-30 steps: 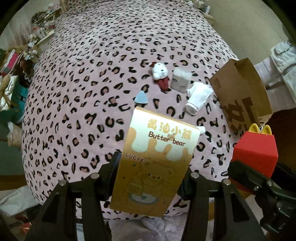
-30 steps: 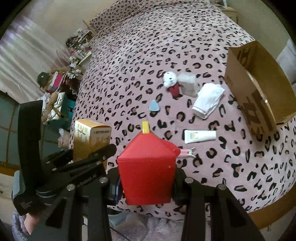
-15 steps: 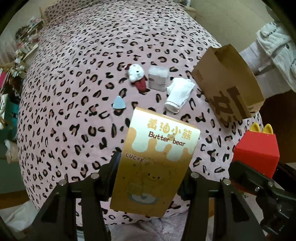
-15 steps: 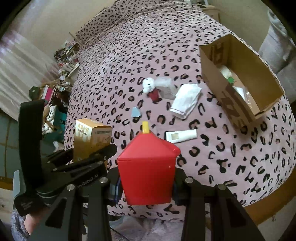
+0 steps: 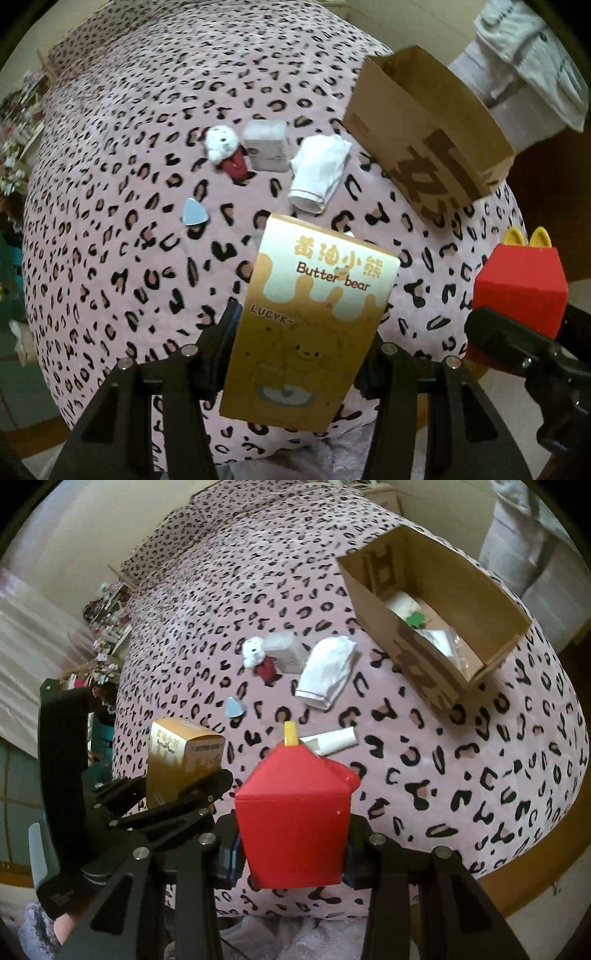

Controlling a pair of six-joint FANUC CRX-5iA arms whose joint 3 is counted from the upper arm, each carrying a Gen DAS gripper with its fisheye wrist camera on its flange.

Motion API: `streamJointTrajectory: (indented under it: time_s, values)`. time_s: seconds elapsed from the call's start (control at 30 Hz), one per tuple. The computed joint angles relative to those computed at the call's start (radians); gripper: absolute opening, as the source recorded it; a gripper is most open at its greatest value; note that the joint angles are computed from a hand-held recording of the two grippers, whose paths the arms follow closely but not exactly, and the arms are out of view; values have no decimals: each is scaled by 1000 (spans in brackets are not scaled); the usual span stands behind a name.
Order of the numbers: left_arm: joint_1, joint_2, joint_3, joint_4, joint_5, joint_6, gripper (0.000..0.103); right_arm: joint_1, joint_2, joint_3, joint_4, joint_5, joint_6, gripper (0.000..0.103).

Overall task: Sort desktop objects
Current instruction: 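Lift both held boxes and carry them toward the cardboard box, then bring the Butter bear box in the left tool over the box while the right tool brings the red box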

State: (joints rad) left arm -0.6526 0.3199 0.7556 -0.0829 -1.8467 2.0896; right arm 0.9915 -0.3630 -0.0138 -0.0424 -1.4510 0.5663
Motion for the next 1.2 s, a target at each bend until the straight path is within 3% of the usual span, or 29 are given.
streamJointTrajectory:
  time_s: [0.27, 0.53, 1.2]
  values:
    - [-7, 25, -16, 29, 27, -38, 53, -22, -27, -50, -3, 6, -40, 40]
    - [-3, 83, 44, 34, 33, -64, 53, -67, -23, -60, 1, 18, -30, 40]
    - [26, 337, 428, 16, -79, -120, 53, -262, 68, 6, -60, 51, 128, 40]
